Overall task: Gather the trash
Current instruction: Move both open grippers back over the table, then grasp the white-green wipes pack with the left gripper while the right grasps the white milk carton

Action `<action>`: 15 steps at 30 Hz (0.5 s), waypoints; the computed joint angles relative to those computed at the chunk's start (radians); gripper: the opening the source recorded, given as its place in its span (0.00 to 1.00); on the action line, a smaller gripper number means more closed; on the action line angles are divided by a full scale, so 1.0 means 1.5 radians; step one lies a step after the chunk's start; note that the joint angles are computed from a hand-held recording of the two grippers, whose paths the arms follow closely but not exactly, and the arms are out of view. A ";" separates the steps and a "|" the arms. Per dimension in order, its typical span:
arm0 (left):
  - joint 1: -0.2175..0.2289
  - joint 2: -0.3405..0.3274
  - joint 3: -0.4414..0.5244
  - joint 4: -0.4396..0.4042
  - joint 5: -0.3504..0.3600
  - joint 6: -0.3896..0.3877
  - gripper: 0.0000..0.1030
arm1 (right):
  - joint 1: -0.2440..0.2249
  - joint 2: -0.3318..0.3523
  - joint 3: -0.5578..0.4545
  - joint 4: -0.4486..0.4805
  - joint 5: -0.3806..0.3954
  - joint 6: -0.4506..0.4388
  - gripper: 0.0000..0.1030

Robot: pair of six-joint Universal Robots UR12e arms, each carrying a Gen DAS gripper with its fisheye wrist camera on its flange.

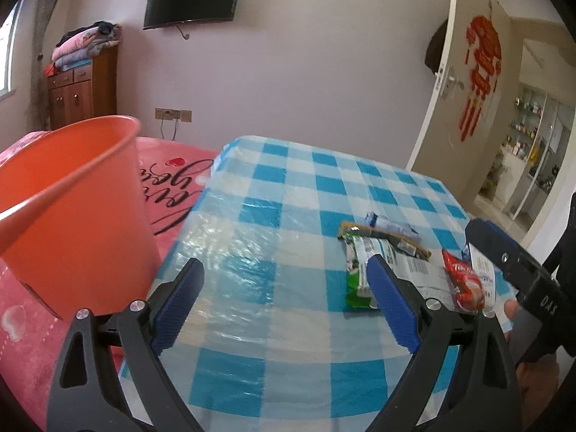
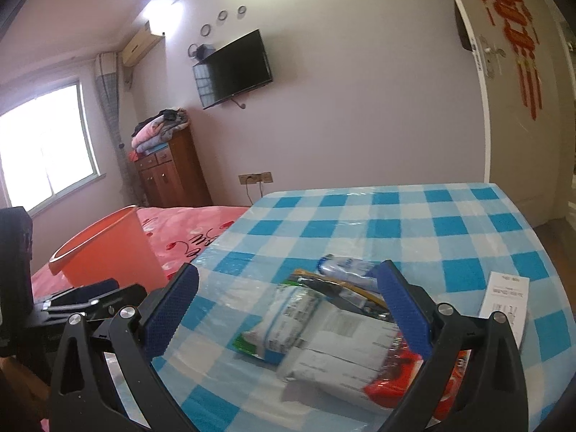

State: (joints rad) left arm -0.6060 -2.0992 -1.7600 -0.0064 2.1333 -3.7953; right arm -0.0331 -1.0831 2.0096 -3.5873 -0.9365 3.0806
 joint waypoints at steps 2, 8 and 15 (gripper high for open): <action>-0.002 -0.005 0.009 -0.008 -0.004 0.004 0.89 | -0.005 0.001 -0.001 0.002 0.002 0.002 0.95; -0.005 -0.017 0.034 -0.030 -0.024 0.014 0.89 | -0.021 0.005 -0.002 0.001 0.007 0.015 0.95; -0.008 -0.031 0.061 -0.060 -0.050 0.025 0.89 | -0.037 0.007 -0.004 0.006 -0.010 0.020 0.95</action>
State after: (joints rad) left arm -0.6186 -2.1462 -1.6685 -0.0960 2.0586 -3.7582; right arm -0.0890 -1.0734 2.0043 -3.5782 -0.9520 3.1112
